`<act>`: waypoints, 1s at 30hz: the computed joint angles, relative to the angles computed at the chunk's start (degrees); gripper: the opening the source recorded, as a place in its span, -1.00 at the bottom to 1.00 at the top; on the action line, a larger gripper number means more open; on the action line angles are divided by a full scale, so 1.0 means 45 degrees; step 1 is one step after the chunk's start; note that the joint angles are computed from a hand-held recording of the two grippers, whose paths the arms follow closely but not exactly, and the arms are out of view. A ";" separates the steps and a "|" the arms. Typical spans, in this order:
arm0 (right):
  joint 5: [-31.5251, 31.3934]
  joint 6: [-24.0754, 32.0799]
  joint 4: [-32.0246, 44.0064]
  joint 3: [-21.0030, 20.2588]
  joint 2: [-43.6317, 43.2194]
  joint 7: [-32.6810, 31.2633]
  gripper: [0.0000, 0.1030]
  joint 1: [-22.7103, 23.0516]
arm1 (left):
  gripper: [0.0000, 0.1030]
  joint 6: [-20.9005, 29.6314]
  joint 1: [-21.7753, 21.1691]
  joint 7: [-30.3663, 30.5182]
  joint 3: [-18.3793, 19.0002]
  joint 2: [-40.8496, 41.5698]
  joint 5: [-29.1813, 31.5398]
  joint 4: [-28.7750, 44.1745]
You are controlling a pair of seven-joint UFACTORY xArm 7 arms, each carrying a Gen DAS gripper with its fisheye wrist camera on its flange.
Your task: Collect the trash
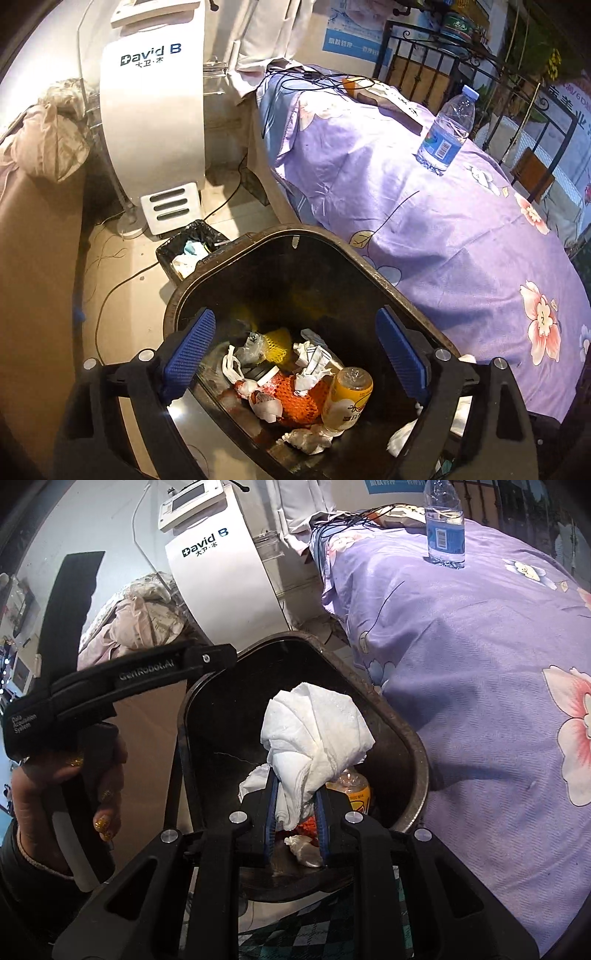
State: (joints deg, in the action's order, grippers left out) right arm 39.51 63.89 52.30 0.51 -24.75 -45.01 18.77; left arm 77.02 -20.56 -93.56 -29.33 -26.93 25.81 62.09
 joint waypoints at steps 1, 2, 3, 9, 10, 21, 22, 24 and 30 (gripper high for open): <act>-0.0030 0.0122 0.0053 0.0018 0.0153 -0.0001 -0.42 0.0034 | 0.70 0.0011 0.0003 -0.0054 0.0001 -0.0062 0.0010 -0.0040; 0.0004 0.0210 0.0050 0.0028 0.0235 -0.0009 -0.06 0.0056 | 0.72 0.0007 0.0012 -0.0100 -0.0011 -0.0107 0.0030 -0.0069; 0.0077 0.0125 -0.0068 0.0060 0.0148 -0.0020 0.14 0.0053 | 0.73 -0.0006 0.0029 -0.0128 -0.0033 -0.0142 0.0081 -0.0081; 0.0318 -0.0918 -0.0630 -0.0056 -0.0809 -0.0436 0.59 0.0016 | 0.86 0.0549 0.0184 -0.0217 -0.0586 0.0397 0.0847 0.0578; 0.0308 -0.1130 -0.0708 -0.0143 -0.0979 -0.0463 0.63 -0.0021 | 0.87 0.0688 0.0169 -0.0212 -0.0686 0.0591 0.1044 0.0779; -0.0492 -0.2960 -0.1274 -0.1436 -0.2517 -0.0068 0.75 -0.1031 | 0.88 0.1582 -0.1136 -0.0740 -0.1372 0.3433 0.3829 0.3447; -0.0651 -0.3139 -0.1341 -0.1563 -0.2716 0.0034 0.79 -0.1202 | 0.88 0.1918 -0.1316 -0.0836 -0.1549 0.3885 0.4282 0.3900; -0.0868 -0.3425 -0.1386 -0.1856 -0.2983 0.0222 0.82 -0.1432 | 0.88 0.2248 -0.1742 -0.0927 -0.1732 0.4663 0.5073 0.4658; -0.1565 -0.4328 -0.1555 -0.2620 -0.4116 0.0802 0.89 -0.2109 | 0.88 0.3006 -0.3427 -0.1141 -0.1845 0.6721 0.7461 0.6749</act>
